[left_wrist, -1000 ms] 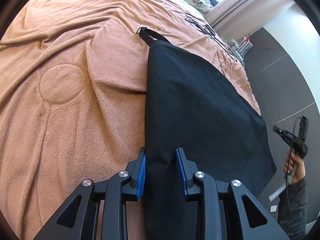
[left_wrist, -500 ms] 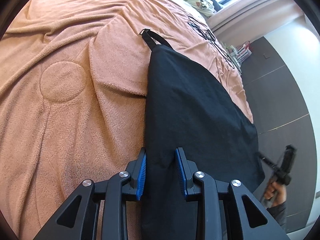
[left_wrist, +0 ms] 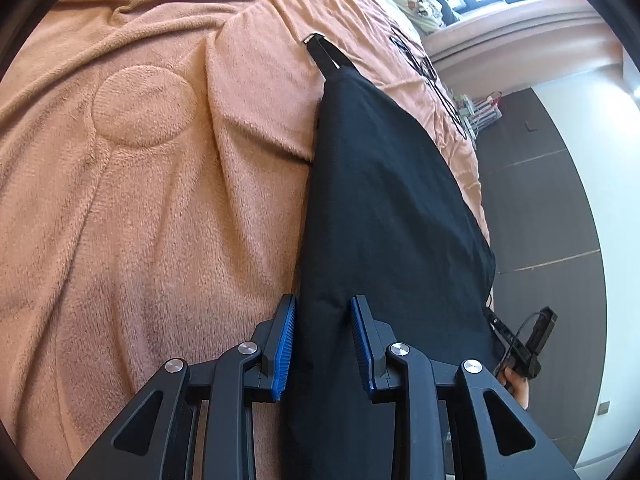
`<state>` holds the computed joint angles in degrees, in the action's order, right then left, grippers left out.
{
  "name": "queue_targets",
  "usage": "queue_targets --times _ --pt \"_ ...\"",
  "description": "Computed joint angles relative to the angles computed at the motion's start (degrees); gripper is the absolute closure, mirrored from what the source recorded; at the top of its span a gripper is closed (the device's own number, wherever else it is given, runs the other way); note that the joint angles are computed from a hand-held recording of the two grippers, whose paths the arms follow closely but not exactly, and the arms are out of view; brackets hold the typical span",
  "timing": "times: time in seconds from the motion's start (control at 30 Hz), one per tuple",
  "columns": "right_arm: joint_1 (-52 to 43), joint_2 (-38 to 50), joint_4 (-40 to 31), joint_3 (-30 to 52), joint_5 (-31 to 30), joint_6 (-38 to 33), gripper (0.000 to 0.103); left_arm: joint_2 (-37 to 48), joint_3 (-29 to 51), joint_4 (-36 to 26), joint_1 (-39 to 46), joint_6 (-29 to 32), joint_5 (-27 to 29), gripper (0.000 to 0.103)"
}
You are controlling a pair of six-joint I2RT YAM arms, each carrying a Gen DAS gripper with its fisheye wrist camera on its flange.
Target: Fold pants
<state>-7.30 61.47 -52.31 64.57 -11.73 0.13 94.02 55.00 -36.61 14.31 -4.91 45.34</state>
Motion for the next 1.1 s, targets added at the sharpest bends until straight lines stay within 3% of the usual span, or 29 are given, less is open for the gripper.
queue_targets --times 0.07,0.2,0.37,0.43,0.47,0.5,0.67,0.73,0.8,0.83,1.1 --pt "0.0 -0.6 0.7 -1.0 -0.4 0.4 0.098 0.8 0.2 0.5 -0.1 -0.3 0.1 0.074" --pt "0.9 -1.7 0.6 -1.2 0.3 1.2 0.098 0.9 -1.1 4.6 -0.8 -4.2 -0.9 0.096" --pt "4.0 -4.9 3.2 -3.2 3.1 4.4 0.096 -4.4 -3.3 7.0 -2.7 -5.8 -5.1 0.099" --pt "3.8 -6.3 3.8 -4.2 2.8 4.5 0.075 -5.7 -3.4 7.0 -2.5 -6.1 -4.7 0.099" --pt "3.9 -7.1 4.2 -4.9 2.9 4.8 0.047 -6.1 -3.2 6.5 -2.1 -6.3 -4.2 0.099" --pt "4.1 -7.5 4.5 -5.4 3.4 4.9 0.03 -6.2 -3.1 6.5 -1.9 -6.4 -3.8 0.099" --pt "3.6 -4.5 2.6 -4.8 2.9 5.7 0.029 -6.9 -2.2 5.6 -1.5 -6.5 -4.8 0.1" --pt "2.0 -2.4 1.1 -4.7 -1.5 5.5 0.029 -7.9 -2.3 5.5 -1.6 -7.2 -6.6 0.1" --pt "0.3 -1.6 0.7 -5.0 -6.8 5.8 0.04 -8.0 -1.7 4.8 -1.3 -6.7 -6.3 0.1" --pt "0.1 -1.7 0.6 -5.1 -7.7 6.2 0.041 -7.7 -1.2 4.1 -0.8 -6.1 -5.9 0.1" --pt "4.3 -2.8 0.9 -5.7 -8.1 9.1 0.044 -4.6 3.9 -1.5 4.3 -1.7 -6.5 0.1"
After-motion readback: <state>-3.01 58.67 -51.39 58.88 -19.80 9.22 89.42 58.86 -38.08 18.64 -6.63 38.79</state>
